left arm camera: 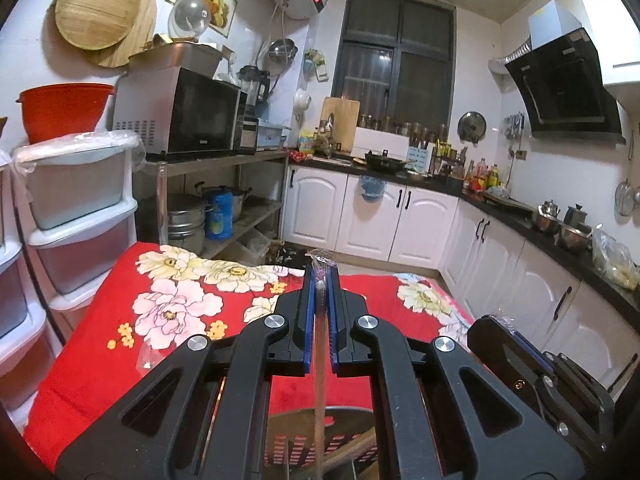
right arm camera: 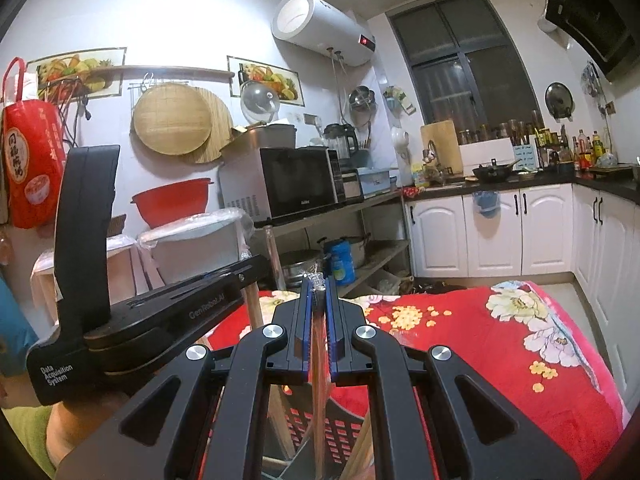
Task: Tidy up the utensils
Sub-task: 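Lift both held chopstick pairs and lower them into the caddy slots, then open both grippers to release the chopsticks into the caddy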
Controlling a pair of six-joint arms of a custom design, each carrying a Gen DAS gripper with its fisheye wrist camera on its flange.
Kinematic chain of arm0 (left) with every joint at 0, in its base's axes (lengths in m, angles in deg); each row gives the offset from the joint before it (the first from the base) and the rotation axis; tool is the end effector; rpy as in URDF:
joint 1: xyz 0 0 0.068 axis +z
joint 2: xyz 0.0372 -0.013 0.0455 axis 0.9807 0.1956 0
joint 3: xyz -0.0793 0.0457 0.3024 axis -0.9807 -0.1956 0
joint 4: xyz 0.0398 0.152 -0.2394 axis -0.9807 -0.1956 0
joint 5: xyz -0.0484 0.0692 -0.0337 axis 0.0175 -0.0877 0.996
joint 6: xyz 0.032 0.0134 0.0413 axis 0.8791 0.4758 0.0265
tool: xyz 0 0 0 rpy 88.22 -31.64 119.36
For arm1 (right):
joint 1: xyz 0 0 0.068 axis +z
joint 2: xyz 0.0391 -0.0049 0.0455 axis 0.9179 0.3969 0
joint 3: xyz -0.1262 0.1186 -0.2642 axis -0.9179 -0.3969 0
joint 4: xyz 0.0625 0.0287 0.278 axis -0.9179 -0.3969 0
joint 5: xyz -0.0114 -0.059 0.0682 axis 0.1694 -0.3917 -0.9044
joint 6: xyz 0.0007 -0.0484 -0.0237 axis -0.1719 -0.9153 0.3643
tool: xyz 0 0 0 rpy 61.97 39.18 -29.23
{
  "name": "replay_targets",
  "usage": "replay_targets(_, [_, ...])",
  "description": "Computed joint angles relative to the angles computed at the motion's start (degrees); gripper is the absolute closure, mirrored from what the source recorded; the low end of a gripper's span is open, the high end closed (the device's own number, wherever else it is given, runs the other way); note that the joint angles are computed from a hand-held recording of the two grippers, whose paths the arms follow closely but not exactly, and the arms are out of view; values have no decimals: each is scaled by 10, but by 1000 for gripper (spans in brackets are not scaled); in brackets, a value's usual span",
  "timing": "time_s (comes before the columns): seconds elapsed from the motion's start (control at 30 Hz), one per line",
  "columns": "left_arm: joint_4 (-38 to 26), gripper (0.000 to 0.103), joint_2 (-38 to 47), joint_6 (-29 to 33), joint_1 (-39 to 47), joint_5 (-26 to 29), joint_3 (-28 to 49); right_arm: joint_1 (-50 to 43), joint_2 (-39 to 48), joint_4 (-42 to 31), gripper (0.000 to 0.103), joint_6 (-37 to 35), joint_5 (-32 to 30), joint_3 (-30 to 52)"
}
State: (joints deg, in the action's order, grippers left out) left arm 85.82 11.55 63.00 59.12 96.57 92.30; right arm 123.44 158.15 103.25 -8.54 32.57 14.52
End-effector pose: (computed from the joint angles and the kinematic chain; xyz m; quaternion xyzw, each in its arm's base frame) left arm 0.3118 -0.1263 0.2100 0.2521 0.7630 -0.2633 0.5339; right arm 0.2028 0.2518 0.1716 0.1246 0.7360 0.0194 0.6652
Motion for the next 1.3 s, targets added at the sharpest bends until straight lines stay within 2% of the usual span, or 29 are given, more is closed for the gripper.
replay_targets(0.4, [-35, 102, 4, 43, -15, -7, 6, 16, 2, -105, 97, 77, -2, 10])
replay_targets(0.67, [-113, 101, -3, 74, -16, 1, 23, 38, -20, -227, 96, 158, -4, 22])
replay_targets(0.8, [-131, 97, -13, 87, -12, 4, 18, 52, -29, -302, 96, 197, 2, 39])
replay_targets(0.9, [-136, 86, -23, 98, -10, 3, 10, 58, -30, -356, 96, 231, 1, 52])
replay_targets(1.0, [-149, 85, -33, 103, -3, 7, 5, 67, -30, -399, 95, 260, 4, 64])
replay_targets(1.1, [-162, 79, -43, 108, 5, 13, 2, 73, -28, -433, 95, 285, 2, 73])
replay_targets(1.3, [-182, 71, -71, 117, 27, 34, -11, 87, -22, -509, 87, 351, 2, 90])
